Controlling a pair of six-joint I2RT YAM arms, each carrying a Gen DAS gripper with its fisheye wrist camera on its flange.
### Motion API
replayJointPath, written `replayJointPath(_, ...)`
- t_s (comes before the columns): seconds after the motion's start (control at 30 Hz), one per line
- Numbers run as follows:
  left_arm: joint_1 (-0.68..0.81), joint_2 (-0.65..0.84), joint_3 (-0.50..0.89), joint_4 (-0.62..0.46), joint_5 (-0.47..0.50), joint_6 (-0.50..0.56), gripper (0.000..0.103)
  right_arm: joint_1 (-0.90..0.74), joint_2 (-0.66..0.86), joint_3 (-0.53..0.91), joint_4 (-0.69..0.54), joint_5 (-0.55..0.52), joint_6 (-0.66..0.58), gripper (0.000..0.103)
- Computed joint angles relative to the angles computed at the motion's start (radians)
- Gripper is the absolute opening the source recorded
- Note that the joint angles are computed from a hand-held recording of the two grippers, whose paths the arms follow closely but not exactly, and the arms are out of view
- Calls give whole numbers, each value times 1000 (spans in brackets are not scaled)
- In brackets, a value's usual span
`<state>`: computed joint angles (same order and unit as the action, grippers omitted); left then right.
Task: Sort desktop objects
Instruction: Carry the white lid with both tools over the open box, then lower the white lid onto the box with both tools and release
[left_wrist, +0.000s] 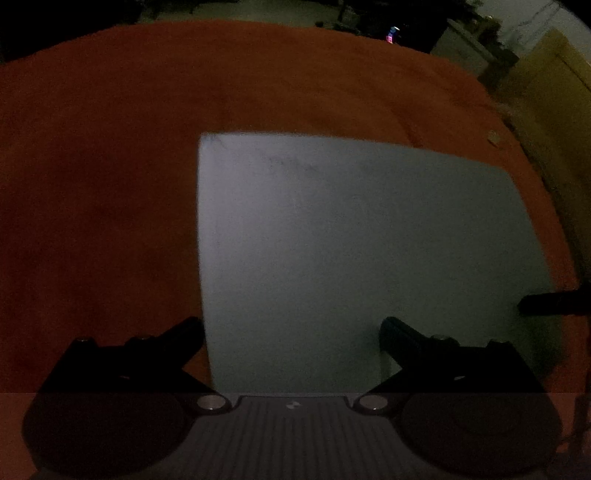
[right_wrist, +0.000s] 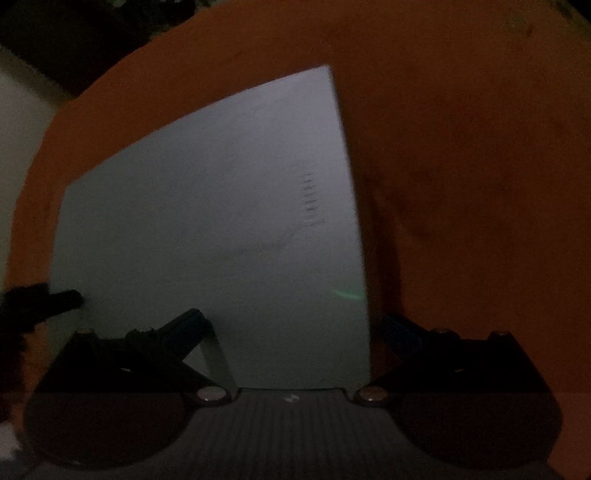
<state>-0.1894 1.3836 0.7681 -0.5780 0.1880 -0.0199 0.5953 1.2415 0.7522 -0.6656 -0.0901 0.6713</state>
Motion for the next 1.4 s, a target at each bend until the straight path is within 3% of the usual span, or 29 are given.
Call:
replayJointPath(0.13, 60, -99, -101, 10, 56, 49, 103, 133, -71, -37, 6, 139, -3, 103)
replayJointPath(0.23, 142, -38, -92, 16, 138, -1, 103, 97, -65, -50, 36, 108, -16, 103)
replayJointPath(0.4, 109, -23, -10, -80, 77, 0, 102, 88, -28, 54, -104, 98, -24, 103)
replayJointPath(0.5, 85, -49, 47, -137, 57, 29, 102, 127, 7, 170, -214, 149, -66, 103)
replayJointPath(0.67, 127, -69, 221, -290, 110, 65, 102, 127, 25, 385, -357, 213, -117, 103)
replayJointPath(0.83, 39, -140, 332, -348, -82, -9, 102, 103, 86, 710, -511, 259, -123, 103)
replayJointPath(0.97, 8, -165, 465, -490, -124, 94, 102, 81, 148, 970, -678, 252, -51, 103)
replayJointPath(1.03, -46, -157, 542, -558, -206, 166, 102, 77, 205, 1116, -775, 244, -17, 103)
replayJointPath(1.13, -164, -136, 641, -676, -364, 34, 102, 160, 268, 1244, -879, 304, 95, 103)
replayJointPath(1.23, -242, -189, 622, -668, -325, -133, 102, 305, 255, 1223, -894, 400, 201, 103)
replayJointPath(1.3, -290, -268, 551, -634, -299, -208, 102, 412, 225, 1124, -846, 476, 294, 103)
replayJointPath(1.4, -428, -387, 407, -602, -345, -345, 102, 567, 115, 915, -711, 566, 433, 103)
